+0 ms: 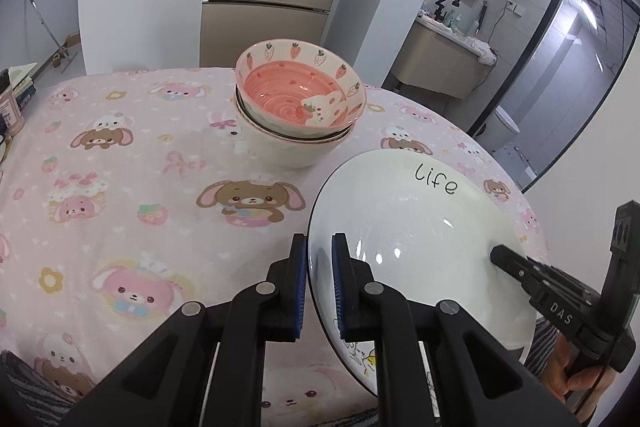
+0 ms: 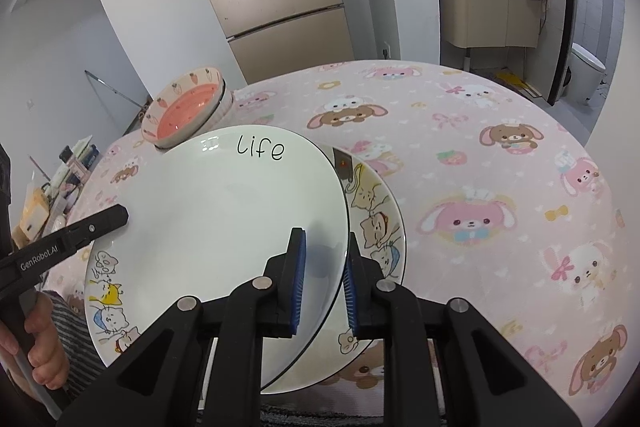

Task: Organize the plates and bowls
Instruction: 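Carry the 'life' plate over the stacked plates with both grippers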

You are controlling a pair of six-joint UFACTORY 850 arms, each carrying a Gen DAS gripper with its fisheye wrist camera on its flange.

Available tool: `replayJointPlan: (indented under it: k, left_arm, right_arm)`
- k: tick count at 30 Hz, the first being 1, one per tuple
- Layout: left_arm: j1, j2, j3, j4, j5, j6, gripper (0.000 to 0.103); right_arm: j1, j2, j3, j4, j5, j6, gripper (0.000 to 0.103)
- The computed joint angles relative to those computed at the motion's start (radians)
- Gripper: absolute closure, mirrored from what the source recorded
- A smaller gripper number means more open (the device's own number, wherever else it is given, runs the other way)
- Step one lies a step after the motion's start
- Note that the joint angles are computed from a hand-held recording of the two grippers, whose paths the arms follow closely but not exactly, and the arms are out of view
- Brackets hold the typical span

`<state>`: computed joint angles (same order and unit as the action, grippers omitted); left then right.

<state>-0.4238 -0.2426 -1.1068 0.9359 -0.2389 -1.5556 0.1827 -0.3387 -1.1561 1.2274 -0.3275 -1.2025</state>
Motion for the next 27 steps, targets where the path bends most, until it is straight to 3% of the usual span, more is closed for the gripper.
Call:
replayJointPlan:
  k: [3, 24, 27]
  left_arm:
    - [-0.01, -0.01, -0.007, 0.045, -0.033, -0.028, 0.091]
    - [-0.019, -0.05, -0.036, 0.024, -0.05, 0.029, 0.091]
    - [-0.028, -0.057, -0.045, 0.04, -0.079, 0.01, 0.091]
  right_arm:
    - [0.005, -0.002, 0.003, -0.018, 0.0, 0.009, 0.086]
    - [0.006, -0.024, 0.0, -0.11, 0.03, 0.098, 0.084]
    - [0.007, -0.027, -0.002, -0.119, 0.031, 0.108, 0.084]
